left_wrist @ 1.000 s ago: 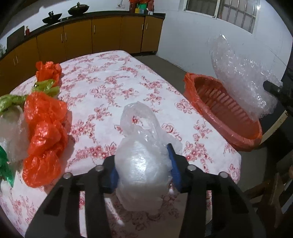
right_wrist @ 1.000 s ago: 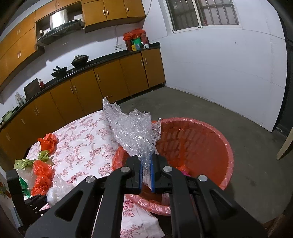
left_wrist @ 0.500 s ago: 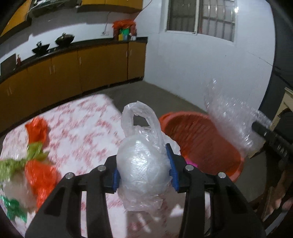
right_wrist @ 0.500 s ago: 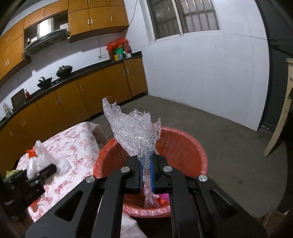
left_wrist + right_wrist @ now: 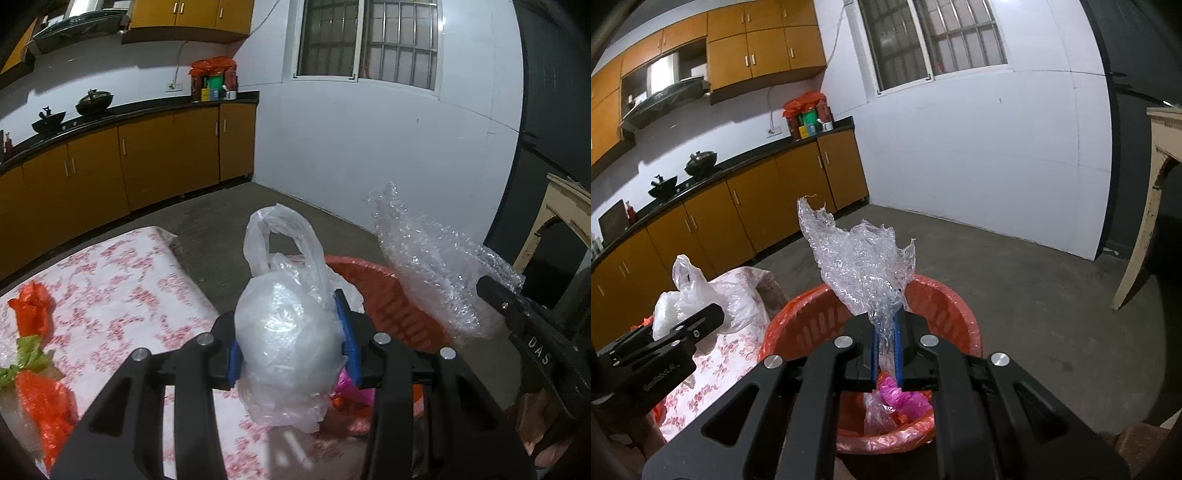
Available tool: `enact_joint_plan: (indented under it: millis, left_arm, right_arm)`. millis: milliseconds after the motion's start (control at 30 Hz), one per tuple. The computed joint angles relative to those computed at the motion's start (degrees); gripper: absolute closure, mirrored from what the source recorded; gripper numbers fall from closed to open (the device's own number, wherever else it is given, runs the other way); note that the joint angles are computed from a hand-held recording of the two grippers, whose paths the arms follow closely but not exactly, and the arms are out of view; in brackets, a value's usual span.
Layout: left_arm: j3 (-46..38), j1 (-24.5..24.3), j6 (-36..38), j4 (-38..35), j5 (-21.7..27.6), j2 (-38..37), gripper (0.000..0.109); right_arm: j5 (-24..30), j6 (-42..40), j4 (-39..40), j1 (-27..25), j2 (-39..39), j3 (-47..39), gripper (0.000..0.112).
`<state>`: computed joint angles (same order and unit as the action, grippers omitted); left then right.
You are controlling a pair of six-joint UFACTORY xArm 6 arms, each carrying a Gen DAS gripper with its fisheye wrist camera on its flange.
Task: Collect trash
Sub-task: 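Open both tools over the basket to drop the bubble wrap and white bag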
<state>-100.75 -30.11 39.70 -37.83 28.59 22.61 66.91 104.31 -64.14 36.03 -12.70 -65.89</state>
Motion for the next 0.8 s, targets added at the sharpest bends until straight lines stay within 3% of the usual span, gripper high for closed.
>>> enact_joint_plan:
  millis: [800]
  left_arm:
    - [-7.4,-2.9,-1.8,2.2,2.2,6.6,0.067]
  right_arm:
    - [-2.3,1.9,0.6,-2.2,-0.4,1.1,0.106]
